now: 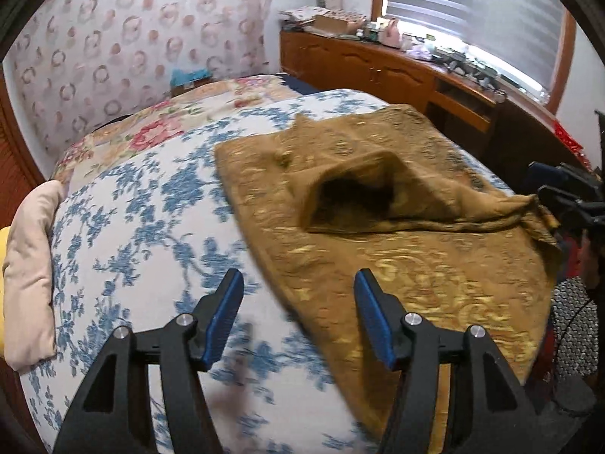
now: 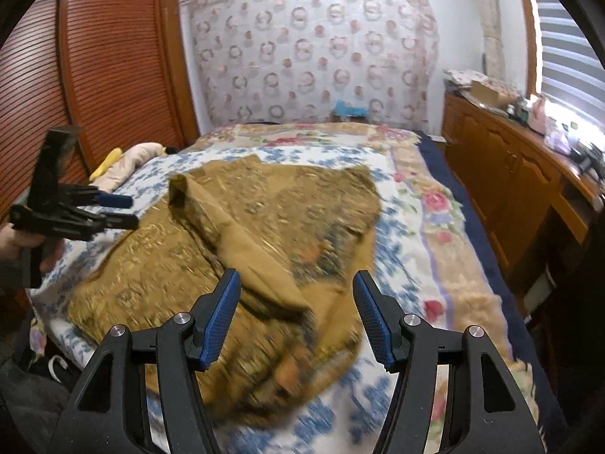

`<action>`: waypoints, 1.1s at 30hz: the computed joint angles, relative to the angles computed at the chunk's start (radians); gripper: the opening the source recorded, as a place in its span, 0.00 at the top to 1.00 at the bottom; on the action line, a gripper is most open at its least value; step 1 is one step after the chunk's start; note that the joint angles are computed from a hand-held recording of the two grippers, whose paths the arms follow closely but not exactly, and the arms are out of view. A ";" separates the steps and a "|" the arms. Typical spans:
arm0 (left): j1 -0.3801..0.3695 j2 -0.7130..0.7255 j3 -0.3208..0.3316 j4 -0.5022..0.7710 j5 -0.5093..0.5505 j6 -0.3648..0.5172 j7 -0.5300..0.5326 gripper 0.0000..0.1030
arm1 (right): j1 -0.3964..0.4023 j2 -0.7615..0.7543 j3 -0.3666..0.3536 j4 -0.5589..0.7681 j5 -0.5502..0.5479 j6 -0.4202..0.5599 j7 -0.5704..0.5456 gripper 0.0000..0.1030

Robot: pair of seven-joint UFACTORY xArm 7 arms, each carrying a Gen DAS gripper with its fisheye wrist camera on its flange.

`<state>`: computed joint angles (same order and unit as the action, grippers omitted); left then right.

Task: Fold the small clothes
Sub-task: 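Fold the gripped shirt over with the left gripper and release, then grasp the shirt edge with the right gripper and fold it over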

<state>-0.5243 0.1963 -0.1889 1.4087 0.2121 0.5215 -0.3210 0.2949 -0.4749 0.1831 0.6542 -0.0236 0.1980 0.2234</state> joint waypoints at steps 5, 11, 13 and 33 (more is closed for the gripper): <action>0.019 0.026 0.019 0.008 0.004 -0.009 -0.015 0.41 | 0.041 0.140 0.000 0.138 0.003 0.011 -0.047 0.39; 0.033 0.049 0.020 0.016 -0.017 -0.012 0.009 0.41 | 0.067 0.296 0.015 0.307 -0.007 0.072 -0.105 0.38; 0.039 0.052 0.016 0.015 -0.035 -0.022 0.027 0.41 | 0.079 0.343 0.010 0.355 0.007 0.096 -0.139 0.38; 0.015 0.061 0.056 0.006 0.007 -0.034 -0.047 0.22 | 0.115 0.583 0.010 0.576 -0.011 0.300 -0.202 0.38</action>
